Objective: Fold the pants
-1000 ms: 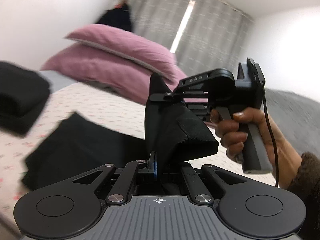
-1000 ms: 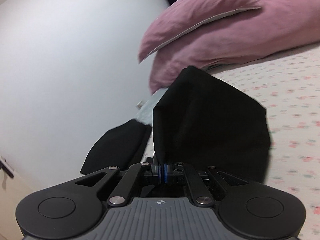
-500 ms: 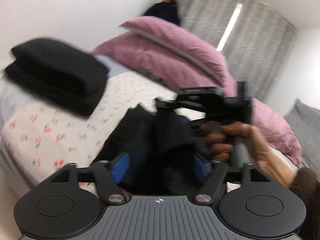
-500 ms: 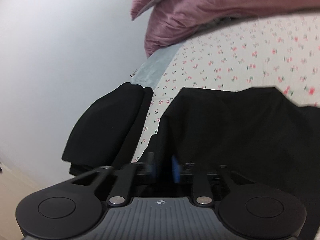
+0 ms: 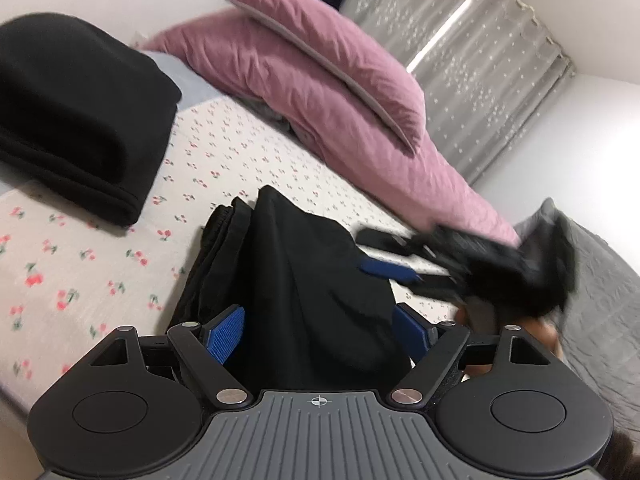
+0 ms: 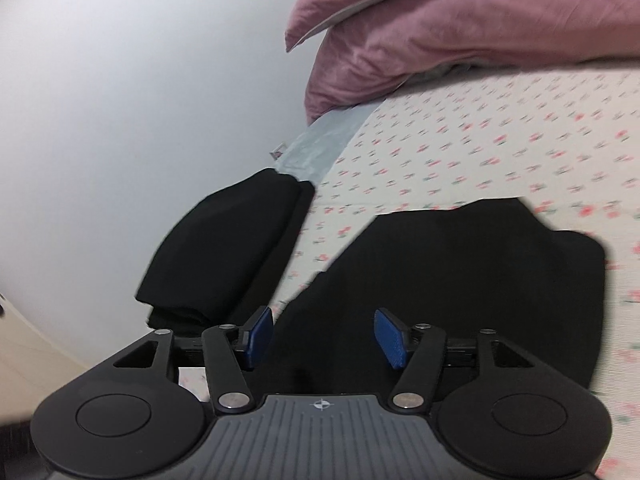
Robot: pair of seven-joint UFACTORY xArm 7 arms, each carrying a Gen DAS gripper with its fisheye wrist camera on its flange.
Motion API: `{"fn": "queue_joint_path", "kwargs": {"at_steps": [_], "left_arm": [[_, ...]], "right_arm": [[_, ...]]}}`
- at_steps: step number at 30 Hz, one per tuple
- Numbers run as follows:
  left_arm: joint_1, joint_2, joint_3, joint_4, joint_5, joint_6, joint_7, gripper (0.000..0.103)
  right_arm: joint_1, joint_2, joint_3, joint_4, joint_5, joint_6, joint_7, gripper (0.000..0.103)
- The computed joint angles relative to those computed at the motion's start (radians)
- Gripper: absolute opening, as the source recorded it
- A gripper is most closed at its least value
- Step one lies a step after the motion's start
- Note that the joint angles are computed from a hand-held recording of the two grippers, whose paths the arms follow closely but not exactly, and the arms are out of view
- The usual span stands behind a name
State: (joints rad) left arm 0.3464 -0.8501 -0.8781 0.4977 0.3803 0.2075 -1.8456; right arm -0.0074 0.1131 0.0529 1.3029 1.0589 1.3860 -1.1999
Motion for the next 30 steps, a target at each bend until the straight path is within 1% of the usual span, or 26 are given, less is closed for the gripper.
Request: {"fn": "queue_joint_path", "kwargs": {"at_steps": [2,4,5,6,7,8,9,10,12,14,16,18,19,21,22,23,24,25,27,28,29,30], "left_arm": [[0.004,0.064,0.046,0.002,0.015,-0.025,0.055,0.079],[0.025,0.129,0.081,0.006,0.030,-0.065,0.101,0.074],[0.036,0.155,0.088,0.011,0.030,-0.065,0.114,0.069],[0.048,0.182,0.093,0.023,0.029,-0.054,0.123,0.062],[0.065,0.202,0.092,0.031,0.036,-0.054,0.128,0.056],[0.089,0.220,0.081,0.042,0.045,-0.050,0.124,0.041],[0.099,0.235,0.076,0.053,0.046,-0.031,0.116,0.021],[0.097,0.254,0.080,0.063,0.049,-0.017,0.113,0.013],[0.113,0.250,0.058,0.072,0.070,-0.001,0.068,0.004],[0.113,0.223,0.043,0.084,0.103,0.029,0.049,0.003],[0.100,0.183,0.040,0.085,0.129,0.051,0.029,0.003],[0.057,0.149,0.065,0.068,0.130,0.072,0.022,0.003],[0.029,0.147,0.084,0.064,0.122,0.098,0.026,0.003],[-0.036,0.166,0.129,0.063,0.107,0.185,0.052,0.004],[-0.068,0.186,0.152,0.070,0.105,0.241,0.080,0.012],[-0.094,0.203,0.172,0.076,0.111,0.285,0.109,0.017],[-0.116,0.213,0.191,0.078,0.121,0.312,0.133,0.024],[-0.135,0.214,0.211,0.074,0.130,0.319,0.141,0.026],[-0.173,0.209,0.265,0.056,0.148,0.305,0.155,0.046],[-0.186,0.205,0.291,0.043,0.161,0.285,0.152,0.053],[-0.199,0.202,0.324,0.025,0.173,0.249,0.151,0.064],[-0.210,0.201,0.362,0.002,0.177,0.196,0.155,0.066]], "right_arm": [[-0.021,0.011,-0.015,0.010,0.001,0.016,-0.022,0.062],[-0.043,0.029,-0.025,0.019,0.006,0.029,-0.027,0.062],[-0.056,0.039,-0.029,0.025,0.008,0.038,-0.028,0.062],[-0.068,0.046,-0.032,0.028,0.010,0.044,-0.028,0.062],[-0.074,0.052,-0.030,0.029,0.015,0.039,-0.025,0.062],[-0.085,0.057,-0.032,0.031,0.016,0.042,-0.024,0.062],[-0.095,0.061,-0.034,0.031,0.016,0.047,-0.023,0.062],[-0.099,0.067,-0.032,0.031,0.018,0.044,-0.019,0.062],[-0.116,0.069,-0.035,0.027,0.014,0.051,-0.023,0.062],[-0.133,0.068,-0.040,0.021,0.006,0.053,-0.042,0.062],[-0.141,0.061,-0.041,0.010,0.002,0.044,-0.062,0.062],[-0.148,0.056,-0.043,0.001,0.001,0.037,-0.083,0.062],[-0.150,0.055,-0.045,-0.002,0.000,0.035,-0.093,0.062],[-0.152,0.058,-0.045,-0.004,-0.008,0.030,-0.104,0.062],[-0.151,0.061,-0.045,-0.004,-0.014,0.024,-0.104,0.062],[-0.150,0.064,-0.044,-0.004,-0.020,0.020,-0.101,0.062],[-0.150,0.070,-0.043,-0.002,-0.027,0.018,-0.096,0.062],[-0.150,0.075,-0.042,-0.001,-0.033,0.017,-0.090,0.062],[-0.150,0.087,-0.038,0.003,-0.043,0.021,-0.074,0.062],[-0.154,0.095,-0.038,0.008,-0.047,0.030,-0.070,0.062],[-0.155,0.103,-0.036,0.012,-0.050,0.038,-0.059,0.062],[-0.156,0.111,-0.034,0.017,-0.053,0.044,-0.041,0.062]]}}
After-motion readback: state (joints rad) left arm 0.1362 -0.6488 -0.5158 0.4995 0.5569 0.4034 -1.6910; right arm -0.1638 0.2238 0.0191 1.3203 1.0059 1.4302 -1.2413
